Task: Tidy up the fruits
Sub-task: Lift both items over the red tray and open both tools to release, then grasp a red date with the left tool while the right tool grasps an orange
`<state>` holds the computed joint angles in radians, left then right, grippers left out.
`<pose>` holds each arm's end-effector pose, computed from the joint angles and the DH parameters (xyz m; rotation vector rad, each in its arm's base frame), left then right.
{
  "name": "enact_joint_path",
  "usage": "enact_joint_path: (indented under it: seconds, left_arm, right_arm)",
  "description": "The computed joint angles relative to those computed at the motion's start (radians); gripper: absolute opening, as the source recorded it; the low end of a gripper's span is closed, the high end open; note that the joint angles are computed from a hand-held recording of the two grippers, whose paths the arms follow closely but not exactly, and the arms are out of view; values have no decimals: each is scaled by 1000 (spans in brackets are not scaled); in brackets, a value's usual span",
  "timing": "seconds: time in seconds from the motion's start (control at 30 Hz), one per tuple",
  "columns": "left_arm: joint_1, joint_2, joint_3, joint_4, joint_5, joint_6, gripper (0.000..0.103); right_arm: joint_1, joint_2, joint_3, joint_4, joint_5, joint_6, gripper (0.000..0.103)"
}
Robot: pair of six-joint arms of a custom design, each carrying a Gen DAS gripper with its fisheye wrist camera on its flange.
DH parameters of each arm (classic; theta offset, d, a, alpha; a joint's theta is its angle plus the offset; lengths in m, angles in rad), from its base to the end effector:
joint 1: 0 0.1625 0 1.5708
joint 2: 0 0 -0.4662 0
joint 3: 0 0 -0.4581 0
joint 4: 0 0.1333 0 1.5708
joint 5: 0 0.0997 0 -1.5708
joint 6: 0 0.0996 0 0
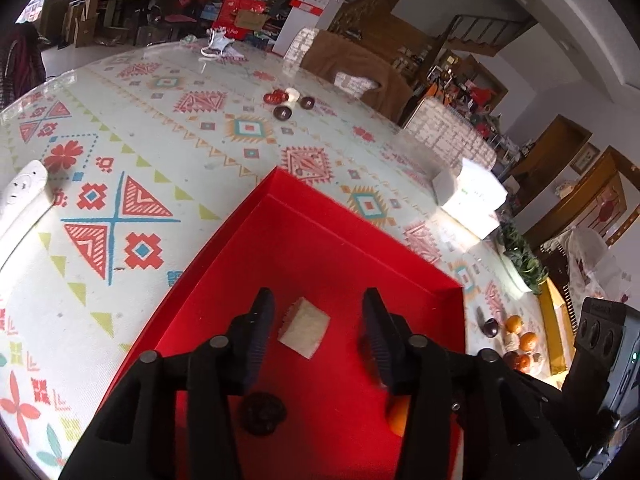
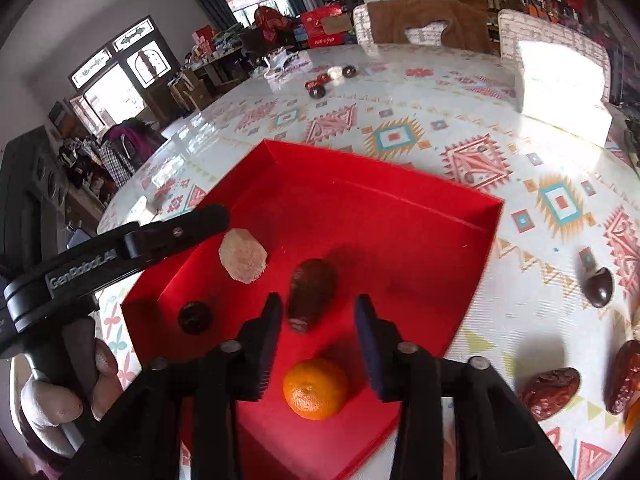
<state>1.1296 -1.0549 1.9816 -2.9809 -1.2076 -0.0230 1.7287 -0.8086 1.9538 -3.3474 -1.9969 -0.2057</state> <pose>-0.1193 -0.6477 0.1656 0.4566 2.7615 -0.7889 0.1924 -0.6225 0.0681 0.2878 -2.5762 0.8310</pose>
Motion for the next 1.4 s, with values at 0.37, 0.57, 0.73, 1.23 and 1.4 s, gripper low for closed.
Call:
enact_joint_path:
  seconds: [0.37, 0.57, 0.73, 1.23, 1.4]
  left_arm:
    - [-115, -82, 122, -83, -38, 6, 66]
    - [-188, -32, 140, -84, -64, 12, 72]
    - [-224, 43, 132, -39, -85, 2, 72]
    - [-295, 198, 77, 3, -76, 58, 53]
    - [-302, 268, 17, 41, -67, 57, 41]
  right_arm:
    - [-7, -209, 246, -345, -49, -85, 71]
    - [-129, -400, 404, -412, -15, 14, 82]
    - [-216, -460, 470, -354, -25, 27, 82]
    - [-278, -369, 427, -331, -8, -67, 41]
    - [-281, -374, 449, -395, -19, -64, 40]
